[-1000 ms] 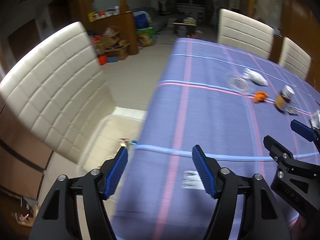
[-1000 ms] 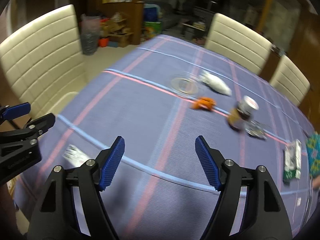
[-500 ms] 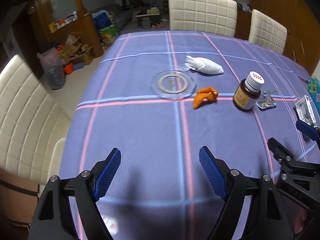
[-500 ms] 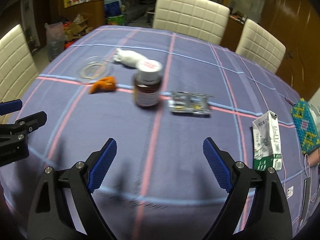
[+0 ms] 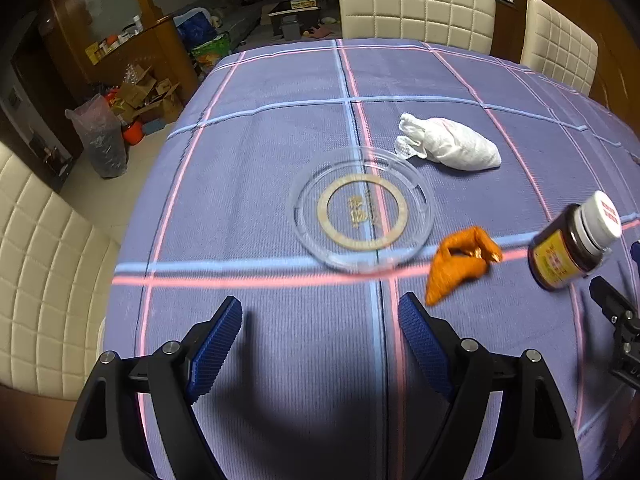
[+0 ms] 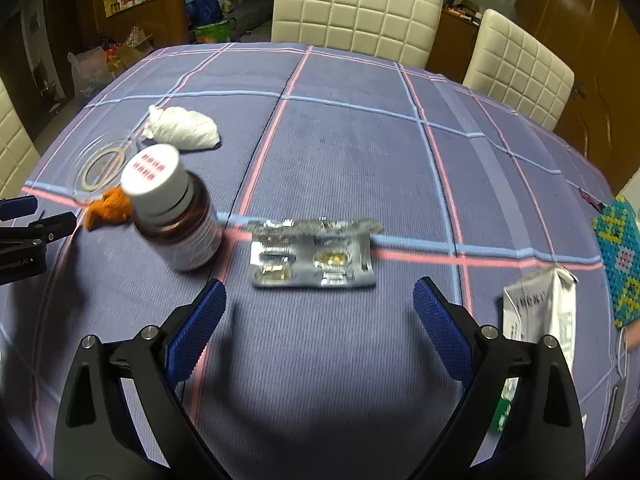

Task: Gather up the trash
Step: 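Grasp the silver pill blister pack with right tool while left tool approaches the clear disc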

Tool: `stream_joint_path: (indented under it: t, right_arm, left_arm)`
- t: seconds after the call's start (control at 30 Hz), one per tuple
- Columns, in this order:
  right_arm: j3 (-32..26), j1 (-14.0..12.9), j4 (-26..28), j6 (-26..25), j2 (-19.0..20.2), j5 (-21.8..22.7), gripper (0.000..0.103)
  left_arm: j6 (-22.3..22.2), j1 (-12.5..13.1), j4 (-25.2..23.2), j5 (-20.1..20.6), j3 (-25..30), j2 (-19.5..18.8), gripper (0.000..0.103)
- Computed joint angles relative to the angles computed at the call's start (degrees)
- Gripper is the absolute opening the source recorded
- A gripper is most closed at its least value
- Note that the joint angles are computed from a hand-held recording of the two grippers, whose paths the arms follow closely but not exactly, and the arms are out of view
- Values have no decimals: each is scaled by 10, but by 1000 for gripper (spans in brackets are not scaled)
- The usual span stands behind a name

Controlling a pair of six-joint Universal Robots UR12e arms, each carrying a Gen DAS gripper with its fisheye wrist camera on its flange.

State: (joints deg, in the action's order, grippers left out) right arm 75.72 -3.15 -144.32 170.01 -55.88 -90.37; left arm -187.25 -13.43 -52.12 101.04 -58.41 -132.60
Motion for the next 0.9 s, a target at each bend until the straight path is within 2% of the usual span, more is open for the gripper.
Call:
stream_joint_path:
  t: [0.23,0.57,0.9]
  right_arm:
    - [-31,-2,40,7,19,5,96]
    - [-47,-3,39,14,33,21,99]
    - [-51,-7,39,33,37,47,98]
  left_arm:
    - [22,1,2,-14,27,-18,79]
    - [36,0,-4,-24,63,-40,79]
    - [33,1,18,-30,68,-47,83]
